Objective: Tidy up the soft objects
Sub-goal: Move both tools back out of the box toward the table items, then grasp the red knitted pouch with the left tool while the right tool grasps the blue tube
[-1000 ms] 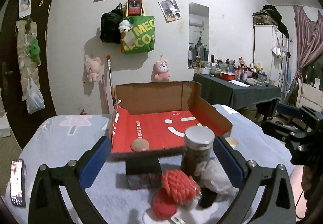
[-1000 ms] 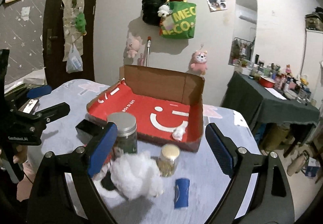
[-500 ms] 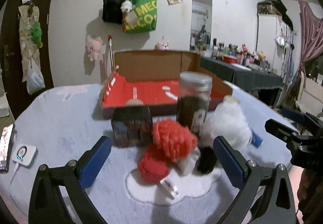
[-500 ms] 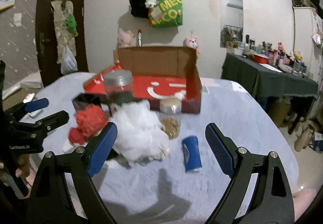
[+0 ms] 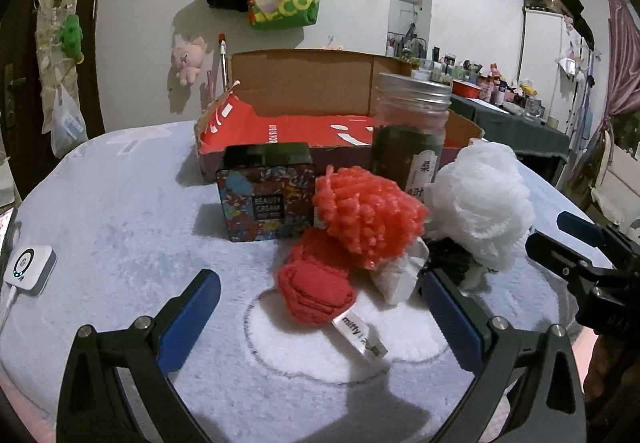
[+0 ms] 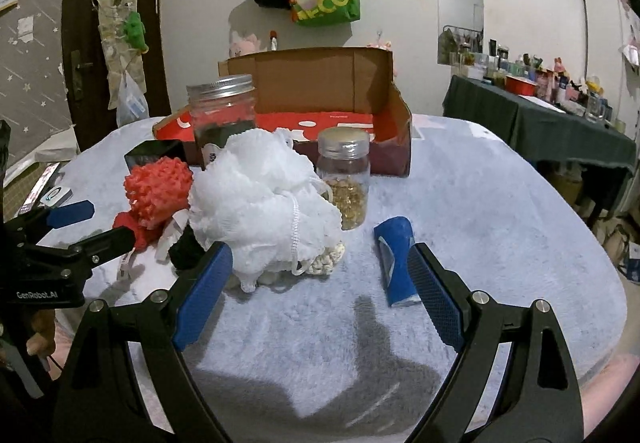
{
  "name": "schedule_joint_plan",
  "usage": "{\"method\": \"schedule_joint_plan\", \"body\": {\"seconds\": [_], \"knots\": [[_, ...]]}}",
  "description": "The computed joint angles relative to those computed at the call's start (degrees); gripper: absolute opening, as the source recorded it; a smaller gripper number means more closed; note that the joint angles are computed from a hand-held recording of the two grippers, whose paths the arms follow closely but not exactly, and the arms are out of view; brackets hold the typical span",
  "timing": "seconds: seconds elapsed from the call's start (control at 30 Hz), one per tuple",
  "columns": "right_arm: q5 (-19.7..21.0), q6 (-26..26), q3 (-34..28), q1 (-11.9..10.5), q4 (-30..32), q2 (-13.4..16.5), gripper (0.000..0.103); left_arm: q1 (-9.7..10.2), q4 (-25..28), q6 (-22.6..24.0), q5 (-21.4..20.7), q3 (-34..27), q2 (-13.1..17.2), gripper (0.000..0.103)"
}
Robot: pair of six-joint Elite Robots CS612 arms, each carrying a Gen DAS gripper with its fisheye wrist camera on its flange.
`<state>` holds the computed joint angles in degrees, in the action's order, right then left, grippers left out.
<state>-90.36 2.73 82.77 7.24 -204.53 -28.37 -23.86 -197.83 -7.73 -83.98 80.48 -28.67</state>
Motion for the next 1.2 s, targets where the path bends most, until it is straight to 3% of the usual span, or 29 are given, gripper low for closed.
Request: {"method": "schedule_joint_plan", "body": {"seconds": [0.2,0.63,0.83,0.93,1.07,1.1,1.13,1.17,1.2], "knots": [[0.8,0.4,-0.9,0.0,1.2,0.4,0.09,0.19,1.5,1.4,0.1,-0.9,0.4,0.103],[3.2,0.6,-0.8,-1.6,3.4,0.3,0.09,1.31,7.0,2.6,-1.6,-3.1,1.0,0.091],[8.8,1.7,0.9,-3.4,2.2,-0.3,0.09,1.45,8.3,3.3,-2.1,-3.7,1.2,0.088],[5.6,1.7,0.8,-3.4,3.0,-0.3,0.09,1.51,9.5,3.6,-2.2,-4.3,1.3,0.082],[5.4,2.3,-0.5,-3.8,5.2,0.4,0.089,1.7,11.2,3.7,-3.1,-5.3,1.7,0.077],[5.1,2.0,-1.0,-3.8,5.9,0.6,0.088,1.72,11.4,4.1,-3.5,-5.5,1.8,0.075],[4.7,1.6,-1.4,-3.8,6.4,0.8,0.081,1.74,11.3,4.5,-3.9,-5.6,1.9,0.068],[4.4,1.2,-1.8,-3.6,7.0,1.0,0.065,1.8,11.2,5.0,-4.6,-5.7,1.9,0.06],[4.3,0.8,-2.3,-3.6,7.9,1.2,0.057,1.88,11.2,5.4,-5.4,-5.7,2.0,0.055]]}}
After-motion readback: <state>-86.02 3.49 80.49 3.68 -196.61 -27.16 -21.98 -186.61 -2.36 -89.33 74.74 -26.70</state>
